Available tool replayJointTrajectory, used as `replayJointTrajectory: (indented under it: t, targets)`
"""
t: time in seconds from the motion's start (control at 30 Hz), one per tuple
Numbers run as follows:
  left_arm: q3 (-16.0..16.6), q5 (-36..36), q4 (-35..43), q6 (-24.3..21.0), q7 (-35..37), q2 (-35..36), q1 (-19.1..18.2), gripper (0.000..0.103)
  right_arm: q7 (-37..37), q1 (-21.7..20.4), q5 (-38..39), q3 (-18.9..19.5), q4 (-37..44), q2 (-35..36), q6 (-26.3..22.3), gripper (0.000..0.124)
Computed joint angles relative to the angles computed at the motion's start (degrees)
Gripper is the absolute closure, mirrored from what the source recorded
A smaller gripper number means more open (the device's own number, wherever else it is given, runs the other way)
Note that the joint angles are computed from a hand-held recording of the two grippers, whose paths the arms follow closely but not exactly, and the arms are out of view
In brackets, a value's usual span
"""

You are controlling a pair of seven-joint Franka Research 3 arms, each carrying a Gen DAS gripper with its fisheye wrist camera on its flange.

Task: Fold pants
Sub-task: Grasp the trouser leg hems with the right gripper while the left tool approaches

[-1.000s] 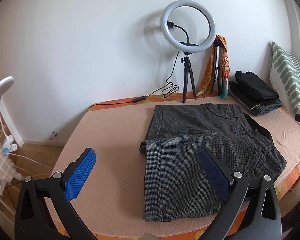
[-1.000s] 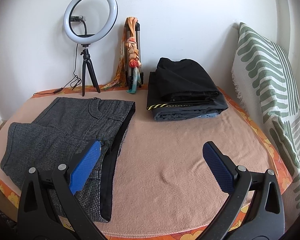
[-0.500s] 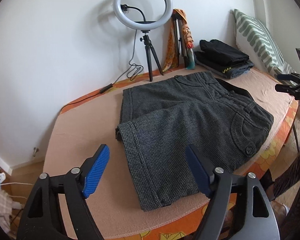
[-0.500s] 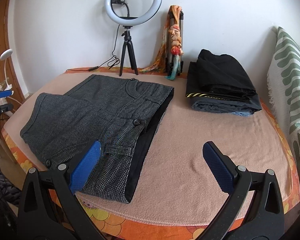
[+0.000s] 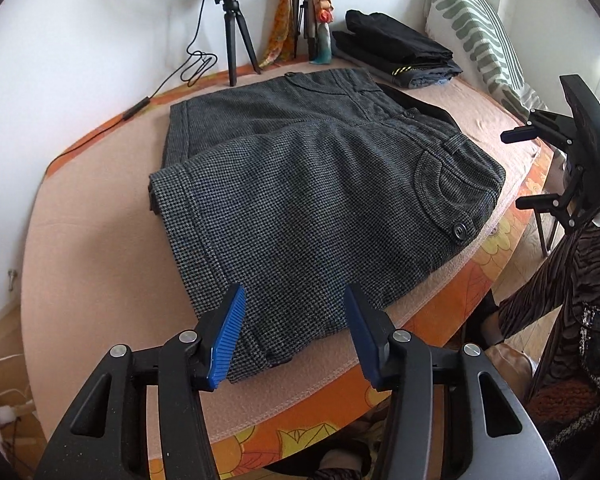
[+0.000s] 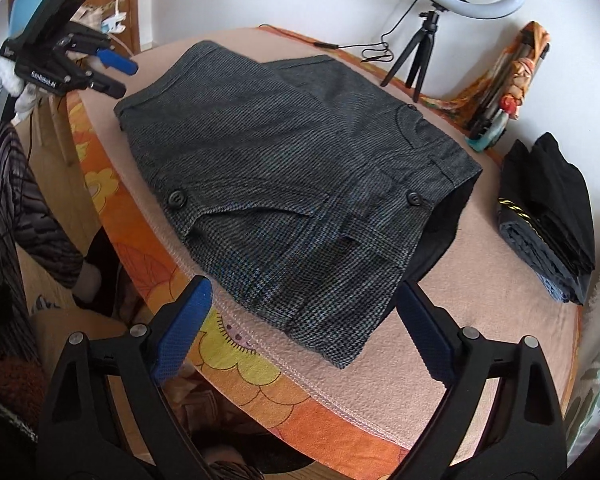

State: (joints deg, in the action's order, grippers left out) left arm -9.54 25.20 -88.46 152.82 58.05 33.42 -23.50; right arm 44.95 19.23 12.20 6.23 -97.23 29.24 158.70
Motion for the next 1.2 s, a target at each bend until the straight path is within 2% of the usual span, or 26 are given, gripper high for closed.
replayJointTrajectory:
  t: [0.13,0.33,0.43,0.5,0.6,0.63,0.7,0.8,0.87,1.0,1.07,1.2]
  targets:
    - [-2.37,-3.43,2.19,-2.26,4.6,2.18,1.9,0.053,1.1,3.07,-5.49,-2.93,0.79,1.41,-0.96,0.033]
    - [-3.99,-7.54,6.17,-5.9,10.98,5.05,2.91,0.053,2.64,4.56,-10.07,-4.7,2.37,3.2,-2.04,0.033]
    - [-4.11,-8.94,8.18,-7.58,13.61,6.46,2.83,0.053,4.83,6.33,-13.65,-6.97,2.95,4.14,-2.32,0.033]
    - [-4.07,-9.61,8.74,-7.91,14.73,6.97,2.74,0.053,6.04,6.99,-15.75,-7.94,3.37,4.66,-2.43,0.043]
    - [-4.11,-10.53,8.92,-8.18,16.01,7.19,2.72,0.052,4.89,4.5,-13.72,-5.38,5.66,5.19,-6.23,0.059]
    - [-3.87,-10.46,8.93,-8.47,16.18,7.11,2.49,0.048,4.67,4.0,-13.09,-4.89,6.29,5.27,-7.09,0.064]
    - [-2.82,-9.36,9.33,-9.4,15.81,7.11,1.35,0.042,5.14,4.06,-13.08,-5.03,7.13,5.41,-7.8,0.088]
    - [-1.68,-6.82,9.28,-10.27,16.12,6.73,-0.21,0.037,4.99,2.89,-10.9,-3.77,9.23,5.75,-9.1,0.105]
    - [-0.08,-3.62,9.79,-11.4,15.55,6.79,-2.16,0.031,4.67,2.27,-9.55,-3.1,10.42,5.89,-9.0,0.109]
    - [1.22,0.46,11.53,-13.82,14.9,7.9,-4.3,0.031,4.82,1.42,-6.75,-2.21,13.28,6.28,-10.09,0.112]
    - [2.83,2.73,13.86,-16.1,12.74,9.28,-5.84,0.031,4.73,1.08,-5.61,-1.85,14.27,6.35,-10.52,0.112]
    - [4.91,6.7,15.31,-17.33,8.01,10.19,-7.37,0.031,5.36,0.64,-3.83,-1.72,15.89,6.62,-11.28,0.113]
